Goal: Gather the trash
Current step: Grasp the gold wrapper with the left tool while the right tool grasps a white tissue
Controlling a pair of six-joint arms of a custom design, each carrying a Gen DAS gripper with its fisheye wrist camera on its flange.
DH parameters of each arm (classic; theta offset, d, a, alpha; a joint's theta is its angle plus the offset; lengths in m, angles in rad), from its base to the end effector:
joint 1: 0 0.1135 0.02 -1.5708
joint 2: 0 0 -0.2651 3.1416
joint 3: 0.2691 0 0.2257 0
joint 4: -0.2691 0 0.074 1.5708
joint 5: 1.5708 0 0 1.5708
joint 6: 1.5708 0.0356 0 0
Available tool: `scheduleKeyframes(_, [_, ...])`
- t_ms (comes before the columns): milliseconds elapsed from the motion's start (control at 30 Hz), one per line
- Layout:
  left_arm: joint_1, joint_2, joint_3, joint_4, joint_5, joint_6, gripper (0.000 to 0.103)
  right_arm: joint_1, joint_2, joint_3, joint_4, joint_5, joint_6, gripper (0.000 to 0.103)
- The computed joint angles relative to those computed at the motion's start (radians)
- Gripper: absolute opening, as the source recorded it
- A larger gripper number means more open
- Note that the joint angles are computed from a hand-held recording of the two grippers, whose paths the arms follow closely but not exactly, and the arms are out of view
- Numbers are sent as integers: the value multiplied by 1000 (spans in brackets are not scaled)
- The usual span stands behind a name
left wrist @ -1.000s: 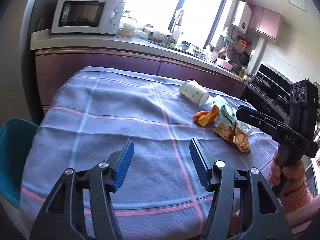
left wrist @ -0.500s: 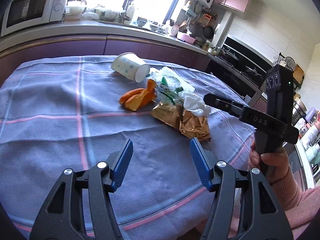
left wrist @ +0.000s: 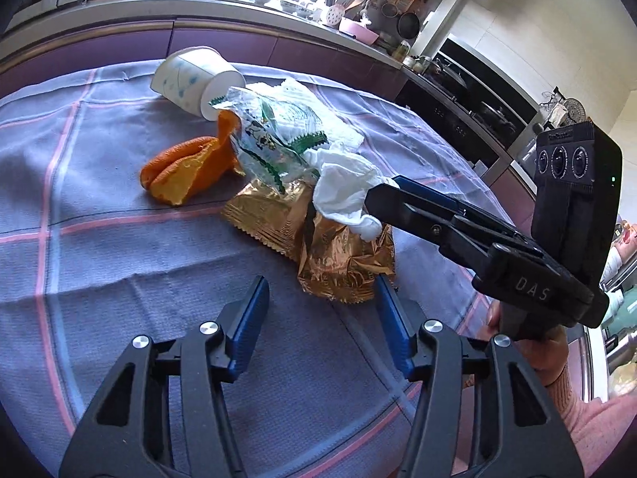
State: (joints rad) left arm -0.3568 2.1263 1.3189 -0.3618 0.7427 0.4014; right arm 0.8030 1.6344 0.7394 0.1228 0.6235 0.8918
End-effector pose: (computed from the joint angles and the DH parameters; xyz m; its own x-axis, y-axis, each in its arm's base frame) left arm 0.3596 -0.1597 0.1308 -0.5966 0.5295 -0.6030 0.8018 0.4248 -0.4203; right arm 0.2188 0.1967 0.1740 -0.5328 0.3578 -0.7669 0.1928 0.9337 0.3016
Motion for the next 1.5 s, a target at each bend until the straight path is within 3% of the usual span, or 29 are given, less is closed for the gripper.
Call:
scheduleKeyframes(100, [-19,29,39,-14,5,-21,49,-6,4,-11,16,-22,-7,45])
scheduleKeyframes(167, [-25,58,88,-55,19,-28,42,-6,5,-13,21,-28,-13,39])
scheduleKeyframes(300, [-42,77,101,-49,-3,-64,16,0,-9,-23,25,-26,-30,30])
scheduleKeyframes(500, [-29,59,63,-18,8,-57,10,13,-46,-36,22,-12,-39,21])
scheduleKeyframes(1100, [186,-111,-90,-81,118,163,7,82,-111,-9,-3,42,-59,19])
scheduleKeyframes(1500, [380,-145,-125,-102,157,260,7,83,29,142,67,-30,-160,19])
